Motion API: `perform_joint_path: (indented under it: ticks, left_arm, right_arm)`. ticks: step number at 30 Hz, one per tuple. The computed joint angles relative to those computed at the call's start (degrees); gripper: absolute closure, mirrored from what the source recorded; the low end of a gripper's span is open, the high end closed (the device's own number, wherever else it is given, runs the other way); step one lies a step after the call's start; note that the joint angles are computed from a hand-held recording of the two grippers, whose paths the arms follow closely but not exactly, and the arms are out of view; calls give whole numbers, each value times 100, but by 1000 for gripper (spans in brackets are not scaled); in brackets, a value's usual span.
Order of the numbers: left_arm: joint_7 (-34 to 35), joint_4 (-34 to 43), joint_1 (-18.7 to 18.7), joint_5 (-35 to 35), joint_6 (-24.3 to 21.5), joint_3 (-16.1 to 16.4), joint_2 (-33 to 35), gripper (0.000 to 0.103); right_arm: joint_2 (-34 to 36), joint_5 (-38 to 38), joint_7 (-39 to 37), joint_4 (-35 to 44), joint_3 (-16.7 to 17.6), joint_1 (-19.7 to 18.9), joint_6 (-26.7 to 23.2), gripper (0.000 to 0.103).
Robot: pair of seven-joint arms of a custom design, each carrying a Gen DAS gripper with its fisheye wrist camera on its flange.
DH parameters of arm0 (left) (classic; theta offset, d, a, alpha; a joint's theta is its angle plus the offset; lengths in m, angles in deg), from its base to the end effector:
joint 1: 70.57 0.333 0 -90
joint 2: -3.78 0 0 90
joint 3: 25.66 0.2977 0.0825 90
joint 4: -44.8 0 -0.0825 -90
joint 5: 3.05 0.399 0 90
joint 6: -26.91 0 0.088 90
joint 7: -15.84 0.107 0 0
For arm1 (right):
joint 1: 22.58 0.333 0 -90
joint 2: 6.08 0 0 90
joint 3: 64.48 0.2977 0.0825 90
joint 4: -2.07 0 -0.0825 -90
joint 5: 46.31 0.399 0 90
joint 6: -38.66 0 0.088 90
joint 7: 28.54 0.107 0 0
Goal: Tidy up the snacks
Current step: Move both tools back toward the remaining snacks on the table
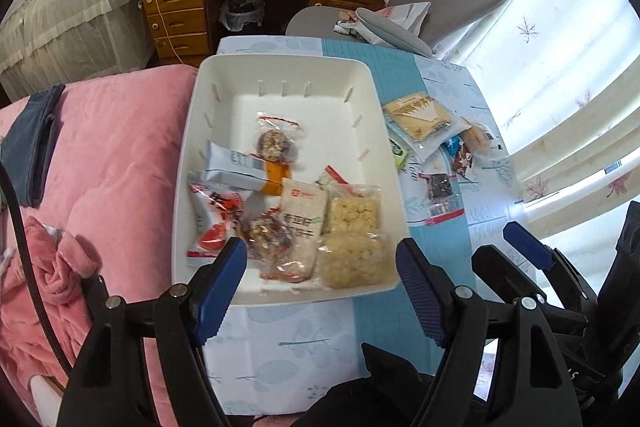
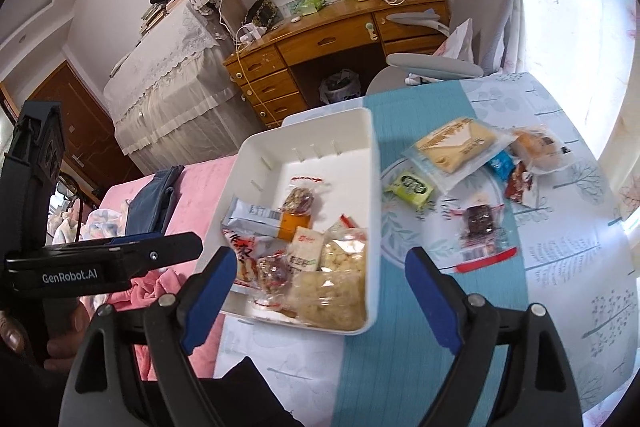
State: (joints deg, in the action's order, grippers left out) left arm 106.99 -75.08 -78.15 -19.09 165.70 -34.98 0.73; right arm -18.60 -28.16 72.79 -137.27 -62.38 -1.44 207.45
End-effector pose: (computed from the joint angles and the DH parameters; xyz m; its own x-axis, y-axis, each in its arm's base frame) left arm 0.5559 -0.1711 0.4616 -0.1790 -0.9563 0.2311 -0.9311 0.0888 -0.3537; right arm 0.4856 0.1868 0.4452 0.0471 -0.9313 -0.3612 -0.7998 0.1815 -0.5722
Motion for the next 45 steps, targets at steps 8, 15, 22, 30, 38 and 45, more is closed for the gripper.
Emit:
perform_joint_path:
  ticks: [8,15,22,30,38,45]
  left_arm:
    - [-622,161,-255,51,64,-205,123,27]
    - [-1265,346,-519,194,174,-373,317,27]
    - [-2018,494,-760,474,280,-498,527,27]
    - [-3085,728,-983,876,387,-567,876,21]
    - [-3727,1450,-1176,1215,82,-594,1550,21]
    - [-3953,2350,-1324,1380,-453,-581,2277,20]
  right_arm:
    - [-518,230,-675,-297,-396,-67,-323,16]
    - [-853,476,-1447,-443,-736,-199,-669,16]
    - [-895,821,-2301,-393,-1006,-392,-1039,16]
    - [-780,1261,-3329,-260,-1173,-665,-1449,16]
    - [-337,1649,-4158,58,-1182,-1047,-1563,16]
    - [140,1749,-4631,308,-1017,-1321,-1235,16]
